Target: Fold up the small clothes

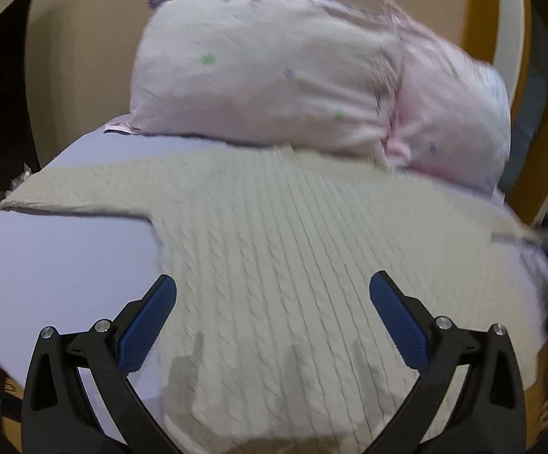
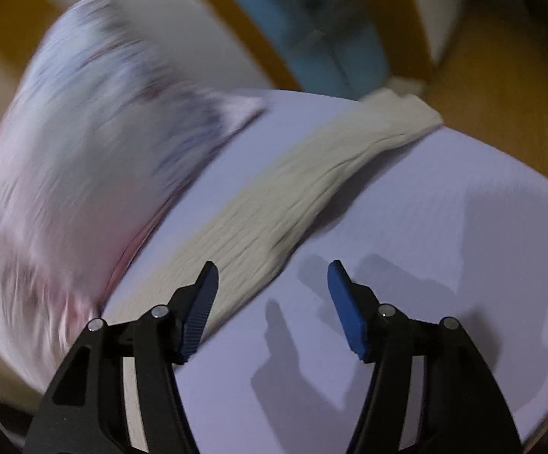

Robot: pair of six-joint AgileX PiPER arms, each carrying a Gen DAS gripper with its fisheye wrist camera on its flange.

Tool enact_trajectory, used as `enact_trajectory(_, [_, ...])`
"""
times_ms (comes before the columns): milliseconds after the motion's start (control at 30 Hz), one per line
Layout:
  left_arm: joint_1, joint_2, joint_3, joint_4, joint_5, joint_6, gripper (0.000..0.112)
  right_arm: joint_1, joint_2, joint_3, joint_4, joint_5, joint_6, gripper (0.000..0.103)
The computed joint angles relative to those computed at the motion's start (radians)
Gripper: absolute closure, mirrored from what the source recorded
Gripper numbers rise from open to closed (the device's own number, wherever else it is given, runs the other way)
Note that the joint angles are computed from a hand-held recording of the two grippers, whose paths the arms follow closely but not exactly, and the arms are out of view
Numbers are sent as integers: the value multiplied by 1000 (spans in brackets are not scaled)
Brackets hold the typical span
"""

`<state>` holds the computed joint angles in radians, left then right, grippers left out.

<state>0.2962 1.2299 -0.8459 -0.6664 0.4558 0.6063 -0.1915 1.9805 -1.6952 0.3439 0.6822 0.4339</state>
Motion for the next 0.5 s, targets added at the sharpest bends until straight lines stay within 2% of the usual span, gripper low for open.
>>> enact_trajectory(67, [95,49,-43,-170,56,154,11,-45,96,-105,51,23,31,43])
enact_trajectory(133, [144,77,-68,-205,74,183,11,-64,138,-137,89,-23,24,45])
enact_trajectory(167, [161,99,-87,-204,74,177,11,-67,172,-186,74,-21,42,49])
enact_trajectory(200, [193,137,-124,-201,79,163,11,-67,221,-265,26,2,80,75])
enact_trajectory(233, [219,144,-127,-215,81,173,11,-67,271,-350,-26,49,124,96])
enact_trajectory(267, [243,165,-146,-217,79,166,11,-72,298,-396,-39,67,134,96])
enact_trajectory(367, [342,222,-214,-210,86,102,11,-7,222,-348,-198,-25,160,96])
enact_trajectory(433, [414,284,-282,-221,102,34,11,89,124,-282,-305,-103,118,96])
enact_trajectory(500, [459,328,-327,-241,105,-16,11,195,79,-297,-291,-137,0,96])
